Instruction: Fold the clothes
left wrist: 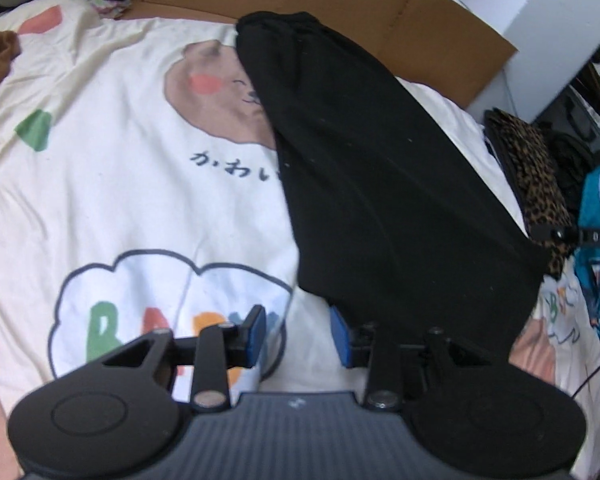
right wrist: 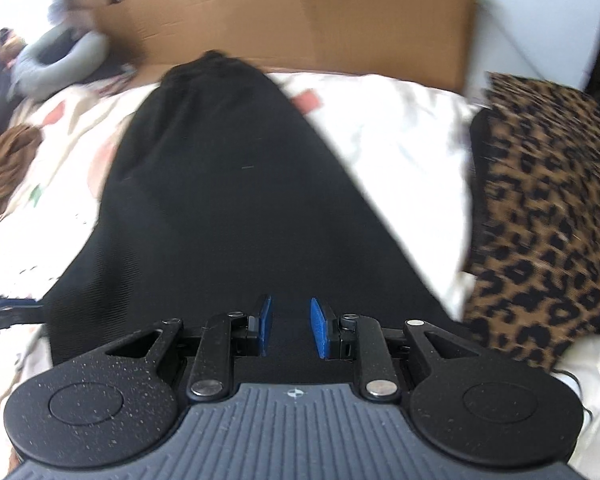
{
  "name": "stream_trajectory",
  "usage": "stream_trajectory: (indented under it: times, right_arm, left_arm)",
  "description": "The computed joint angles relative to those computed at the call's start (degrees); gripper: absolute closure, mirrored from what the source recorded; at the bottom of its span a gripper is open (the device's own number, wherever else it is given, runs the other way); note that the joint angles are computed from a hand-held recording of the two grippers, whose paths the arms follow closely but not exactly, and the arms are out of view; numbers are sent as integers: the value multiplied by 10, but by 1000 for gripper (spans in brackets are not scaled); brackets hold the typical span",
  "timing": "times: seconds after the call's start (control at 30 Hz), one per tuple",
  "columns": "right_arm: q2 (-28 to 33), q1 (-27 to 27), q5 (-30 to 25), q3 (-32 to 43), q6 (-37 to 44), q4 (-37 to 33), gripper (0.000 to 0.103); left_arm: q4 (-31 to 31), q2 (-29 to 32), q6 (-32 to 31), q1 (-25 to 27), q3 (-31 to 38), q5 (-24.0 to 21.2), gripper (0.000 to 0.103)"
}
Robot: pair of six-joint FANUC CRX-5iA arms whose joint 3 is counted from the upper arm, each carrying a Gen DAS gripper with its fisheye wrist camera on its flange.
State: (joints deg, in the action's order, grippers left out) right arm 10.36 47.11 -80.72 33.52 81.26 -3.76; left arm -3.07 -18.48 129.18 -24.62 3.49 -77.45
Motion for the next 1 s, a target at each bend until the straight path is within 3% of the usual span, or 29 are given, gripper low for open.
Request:
stream_trajectory:
  times: [0.33,0.8,1.0]
  right_arm:
    - [33,46,-53,73,60,-63,61]
    - [42,85,-92,89,95,-159,53]
    - [31,113,-91,45,132,-140,56]
  left_arm:
    - [75,-40,19,53,-92,118,52]
    - [120,-35,-1,78,-113,174,50]
    - [131,-32,-13,82,-115,176,50]
